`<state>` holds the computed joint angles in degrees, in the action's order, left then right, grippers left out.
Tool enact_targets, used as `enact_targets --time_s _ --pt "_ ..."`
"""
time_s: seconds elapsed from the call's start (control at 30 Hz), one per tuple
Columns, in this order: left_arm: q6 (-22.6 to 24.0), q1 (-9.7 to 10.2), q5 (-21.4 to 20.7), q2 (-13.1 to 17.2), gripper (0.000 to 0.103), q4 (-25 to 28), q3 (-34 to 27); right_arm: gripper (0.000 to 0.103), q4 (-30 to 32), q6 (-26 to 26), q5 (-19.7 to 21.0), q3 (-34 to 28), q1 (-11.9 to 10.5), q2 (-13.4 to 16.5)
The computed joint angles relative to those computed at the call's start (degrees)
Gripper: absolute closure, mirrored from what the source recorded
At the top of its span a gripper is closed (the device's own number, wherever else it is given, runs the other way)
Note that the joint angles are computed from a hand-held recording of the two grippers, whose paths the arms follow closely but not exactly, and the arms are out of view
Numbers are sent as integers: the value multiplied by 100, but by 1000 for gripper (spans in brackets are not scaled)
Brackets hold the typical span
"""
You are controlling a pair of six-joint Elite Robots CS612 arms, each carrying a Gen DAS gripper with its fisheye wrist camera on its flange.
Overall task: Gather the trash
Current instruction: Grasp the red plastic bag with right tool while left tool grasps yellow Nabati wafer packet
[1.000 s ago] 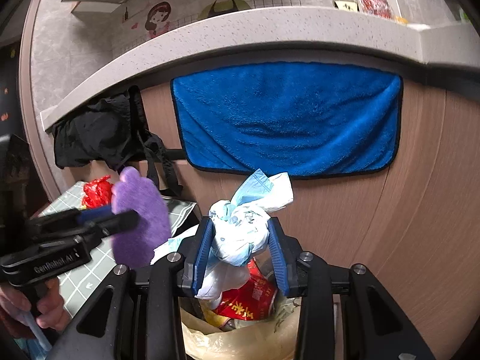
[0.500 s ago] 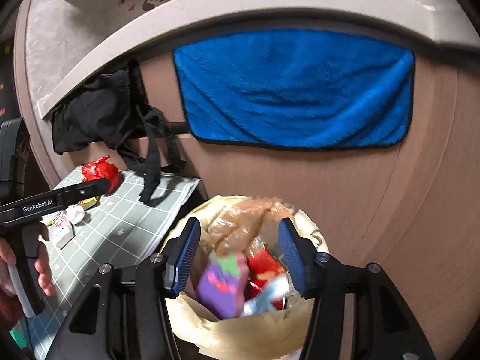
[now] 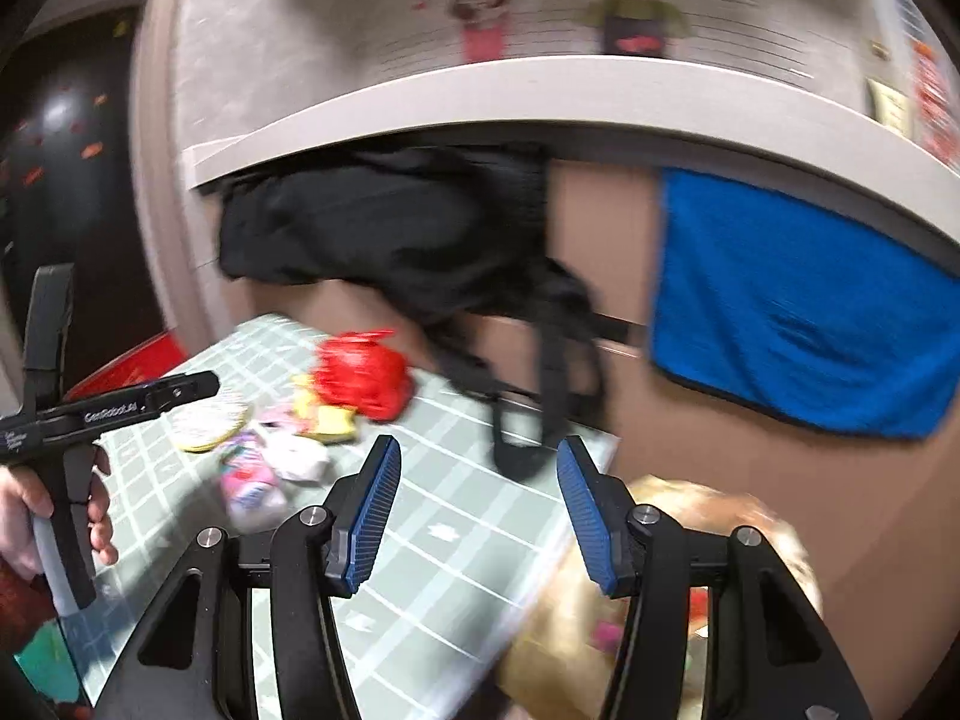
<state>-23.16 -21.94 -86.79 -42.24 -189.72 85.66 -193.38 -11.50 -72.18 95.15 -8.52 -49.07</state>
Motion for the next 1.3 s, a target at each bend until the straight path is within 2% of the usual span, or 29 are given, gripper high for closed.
enact_targets --time_s 0.17,0.27,0.4,0.5,0.63,0.73,0.83,0.87,0.97,1.0,1.03,1.07,1.17,1.3 --pt "-172 318 -97 3 44 -141 154 51 612 -680 231 -519 336 256" --pt "-239 422 -150 44 44 -57 132 51 1473 -1208 451 -1028 495 466" --pt "-222 569 -571 108 44 95 52 51 1914 -1612 292 -1751 691 879" --pt "-76 607 -673 163 44 178 -29 51 1912 -1666 124 -2281 770 1233" --pt "57 624 -745 234 44 302 -141 51 2138 -1375 213 -2961 776 1650" --pt "101 651 -950 306 44 442 -269 51 2534 -1272 261 -3526 781 1970" --pt "90 659 -1085 382 44 611 -415 44 3217 -1421 351 -3898 780 2145" --pt "91 656 -1104 402 44 645 -451 44 3443 -1487 255 -3976 794 2179" --pt "128 623 -1150 485 44 792 -634 45 3315 -1745 -164 -3840 849 2119" --pt "142 609 -1179 518 44 864 -719 49 3316 -1810 -251 -3752 851 2063" --pt "140 592 -1240 563 44 935 -832 60 3277 -1791 -322 -3658 848 2003" --pt "129 585 -1307 609 44 988 -934 62 3252 -1701 -322 -3530 824 1918" --pt "56 539 -1450 785 44 1239 -1342 66 3148 -1083 29 -3137 647 1649" --pt "-285 461 -1359 1089 44 1810 -2017 67 2693 -411 415 -2579 391 1333"
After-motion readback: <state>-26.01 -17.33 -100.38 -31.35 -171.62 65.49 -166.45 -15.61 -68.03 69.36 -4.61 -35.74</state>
